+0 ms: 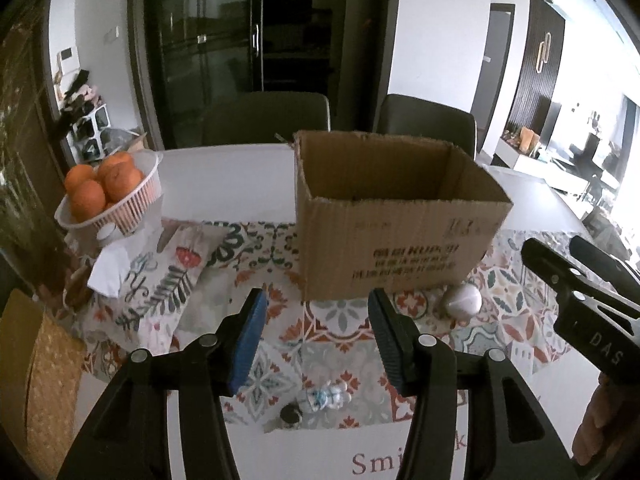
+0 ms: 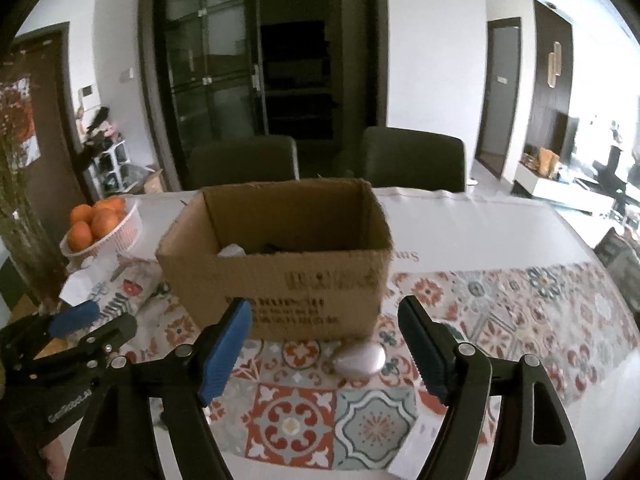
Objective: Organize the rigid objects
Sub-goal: 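Move both open tools back toward the figurine and white charger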
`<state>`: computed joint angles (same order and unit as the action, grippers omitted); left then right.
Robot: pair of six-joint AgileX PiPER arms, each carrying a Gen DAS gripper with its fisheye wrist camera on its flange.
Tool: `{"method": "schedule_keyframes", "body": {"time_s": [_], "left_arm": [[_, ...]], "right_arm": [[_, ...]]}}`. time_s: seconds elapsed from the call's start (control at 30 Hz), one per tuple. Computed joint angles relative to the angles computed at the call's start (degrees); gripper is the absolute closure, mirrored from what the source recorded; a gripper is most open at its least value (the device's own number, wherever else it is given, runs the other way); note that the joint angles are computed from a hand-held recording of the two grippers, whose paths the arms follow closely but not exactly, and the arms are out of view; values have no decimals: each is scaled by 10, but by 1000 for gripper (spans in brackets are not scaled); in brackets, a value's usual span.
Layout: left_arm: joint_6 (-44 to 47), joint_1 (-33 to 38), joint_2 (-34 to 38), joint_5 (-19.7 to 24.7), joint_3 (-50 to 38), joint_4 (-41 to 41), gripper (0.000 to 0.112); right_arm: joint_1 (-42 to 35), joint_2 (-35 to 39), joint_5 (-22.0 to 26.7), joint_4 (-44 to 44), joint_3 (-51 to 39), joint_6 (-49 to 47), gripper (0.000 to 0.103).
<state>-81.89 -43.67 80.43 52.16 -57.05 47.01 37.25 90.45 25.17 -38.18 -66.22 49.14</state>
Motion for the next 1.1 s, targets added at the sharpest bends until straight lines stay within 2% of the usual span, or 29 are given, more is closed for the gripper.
{"method": "schedule_keyframes", "body": {"time_s": [0.13, 0.23, 0.4, 0.6, 0.73, 0.93, 1.1], "left_arm": [[-40, -20, -6, 1, 28, 11, 60], [-71, -37, -11, 1, 46, 18, 60], [-127, -79, -11, 28, 69, 44, 56], [-188, -127, -5, 68, 85, 69, 52], [-233, -154, 3, 88, 95, 78, 48], [-292, -164, 22, 61, 116, 87, 41], [-326, -178, 48, 63, 122, 94, 36]], "right_arm": [[16, -19, 7, -96, 48, 119, 26], [25, -31, 11, -133, 76, 176, 26], [50, -57, 28, -234, 133, 312, 26], [82, -87, 64, -341, 195, 460, 20], [101, -100, 88, -386, 231, 536, 18], [125, -107, 130, -424, 274, 619, 14], [141, -100, 165, -440, 302, 676, 10]]}}
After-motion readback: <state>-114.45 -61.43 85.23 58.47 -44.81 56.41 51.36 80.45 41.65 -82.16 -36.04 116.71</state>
